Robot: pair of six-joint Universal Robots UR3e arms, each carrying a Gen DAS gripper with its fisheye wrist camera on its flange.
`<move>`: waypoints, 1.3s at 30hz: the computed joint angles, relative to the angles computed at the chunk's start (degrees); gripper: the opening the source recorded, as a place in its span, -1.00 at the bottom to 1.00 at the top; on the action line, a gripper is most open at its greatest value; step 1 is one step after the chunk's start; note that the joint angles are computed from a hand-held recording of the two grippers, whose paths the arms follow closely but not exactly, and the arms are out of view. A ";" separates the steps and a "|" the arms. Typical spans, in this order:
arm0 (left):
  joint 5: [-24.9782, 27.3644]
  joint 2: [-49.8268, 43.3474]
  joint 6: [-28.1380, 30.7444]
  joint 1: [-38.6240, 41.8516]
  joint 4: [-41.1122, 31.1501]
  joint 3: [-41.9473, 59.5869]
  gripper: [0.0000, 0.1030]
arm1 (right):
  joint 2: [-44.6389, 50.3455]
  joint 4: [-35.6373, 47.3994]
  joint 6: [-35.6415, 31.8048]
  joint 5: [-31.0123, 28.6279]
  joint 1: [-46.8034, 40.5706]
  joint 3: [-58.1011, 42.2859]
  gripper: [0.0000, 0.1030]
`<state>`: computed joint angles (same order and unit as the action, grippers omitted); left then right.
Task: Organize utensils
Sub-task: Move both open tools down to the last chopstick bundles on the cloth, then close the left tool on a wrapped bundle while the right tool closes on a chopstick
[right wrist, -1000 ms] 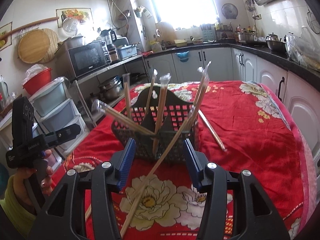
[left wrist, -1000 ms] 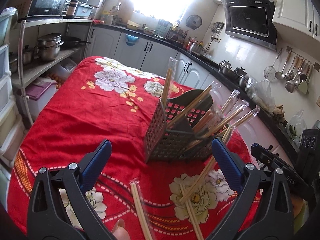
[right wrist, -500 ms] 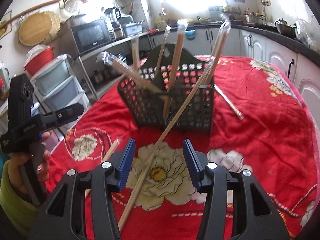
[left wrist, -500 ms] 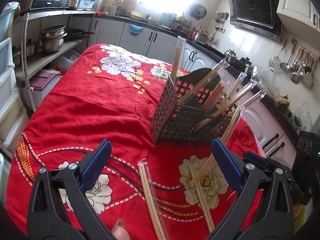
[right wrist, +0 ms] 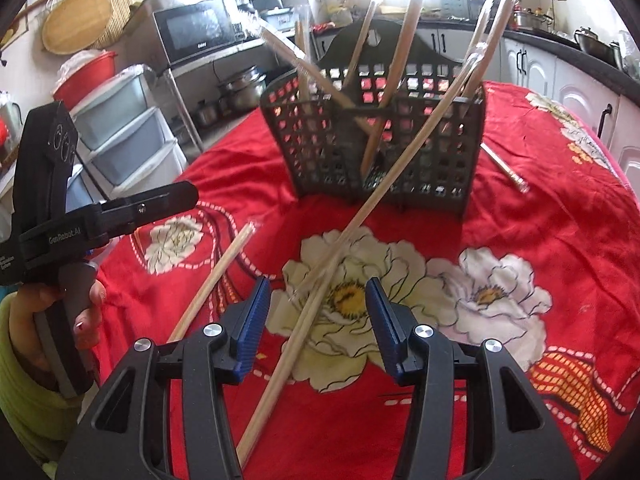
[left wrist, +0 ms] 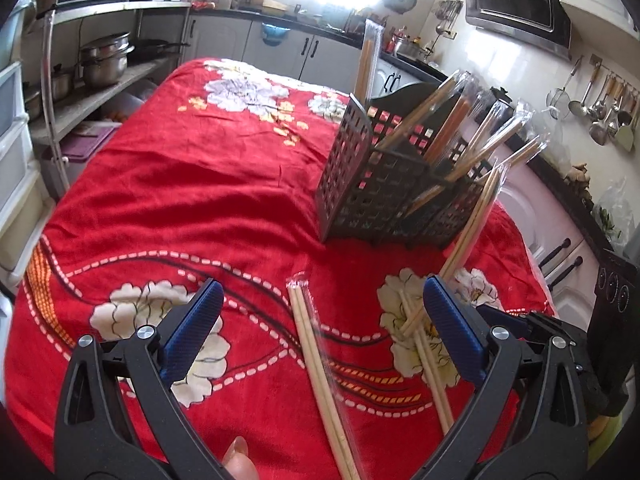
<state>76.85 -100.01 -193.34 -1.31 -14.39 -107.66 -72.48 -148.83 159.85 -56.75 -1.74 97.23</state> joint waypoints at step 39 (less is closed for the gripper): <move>6.13 -11.73 5.59 -3.42 -8.73 9.86 -0.41 | 4.70 0.84 2.50 -7.07 -0.05 -1.71 -0.82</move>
